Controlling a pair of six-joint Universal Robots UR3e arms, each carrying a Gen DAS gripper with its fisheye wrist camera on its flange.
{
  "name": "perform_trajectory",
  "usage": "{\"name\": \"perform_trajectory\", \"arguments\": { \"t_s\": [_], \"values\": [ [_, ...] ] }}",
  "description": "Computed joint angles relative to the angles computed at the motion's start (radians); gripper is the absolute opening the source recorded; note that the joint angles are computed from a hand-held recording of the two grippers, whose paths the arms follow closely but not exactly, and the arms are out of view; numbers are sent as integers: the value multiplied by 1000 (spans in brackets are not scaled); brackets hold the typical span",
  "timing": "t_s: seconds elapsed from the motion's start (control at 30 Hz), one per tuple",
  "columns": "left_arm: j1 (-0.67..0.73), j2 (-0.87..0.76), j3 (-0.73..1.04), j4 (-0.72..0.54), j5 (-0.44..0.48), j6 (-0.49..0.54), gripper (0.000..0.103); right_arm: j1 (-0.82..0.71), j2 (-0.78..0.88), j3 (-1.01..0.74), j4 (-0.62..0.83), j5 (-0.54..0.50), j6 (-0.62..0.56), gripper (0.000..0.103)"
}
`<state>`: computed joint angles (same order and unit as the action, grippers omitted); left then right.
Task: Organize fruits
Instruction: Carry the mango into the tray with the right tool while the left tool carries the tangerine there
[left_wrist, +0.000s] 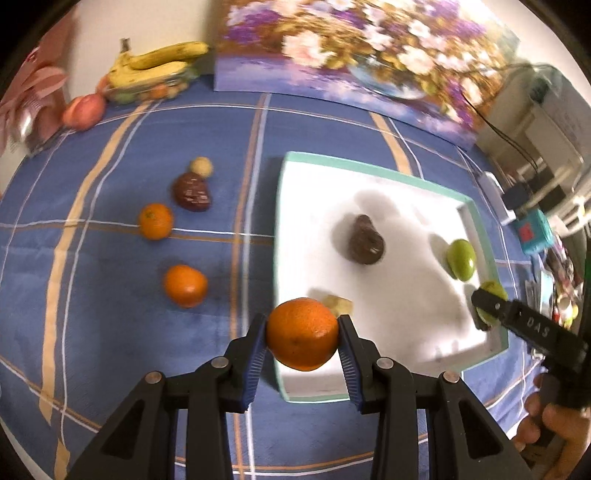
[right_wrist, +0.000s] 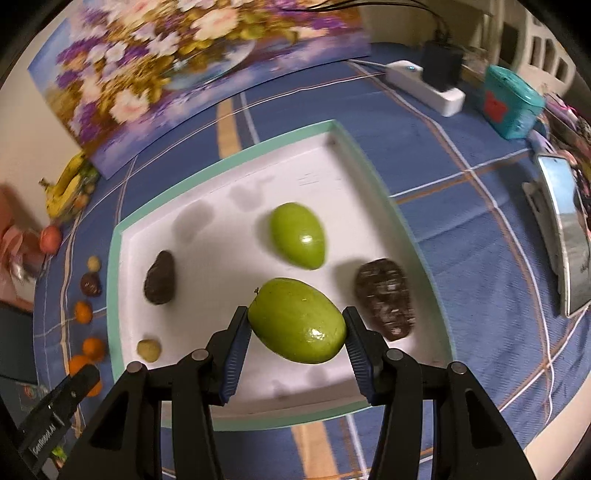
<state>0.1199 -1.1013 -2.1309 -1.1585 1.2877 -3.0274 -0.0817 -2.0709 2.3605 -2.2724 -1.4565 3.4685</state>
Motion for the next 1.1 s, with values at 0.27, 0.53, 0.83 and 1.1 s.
{"name": "perform_trajectory", "arguments": {
  "t_s": [0.27, 0.53, 0.83, 1.1],
  "values": [
    [-122, -93, 2, 71, 12, -32, 40, -17, -22, 9, 18, -11, -21, 52],
    [-186, -178, -1, 120, 33, -62, 40, 15, 31, 3, -10, -26, -18, 52],
    [-241, -286, 1, 196, 62, -102, 40, 47, 112, 4, -59, -39, -11, 52],
    [-256, -323, 10, 226, 67, -113, 41, 59, 181, 6, -116, -50, -5, 52]
  ]
}}
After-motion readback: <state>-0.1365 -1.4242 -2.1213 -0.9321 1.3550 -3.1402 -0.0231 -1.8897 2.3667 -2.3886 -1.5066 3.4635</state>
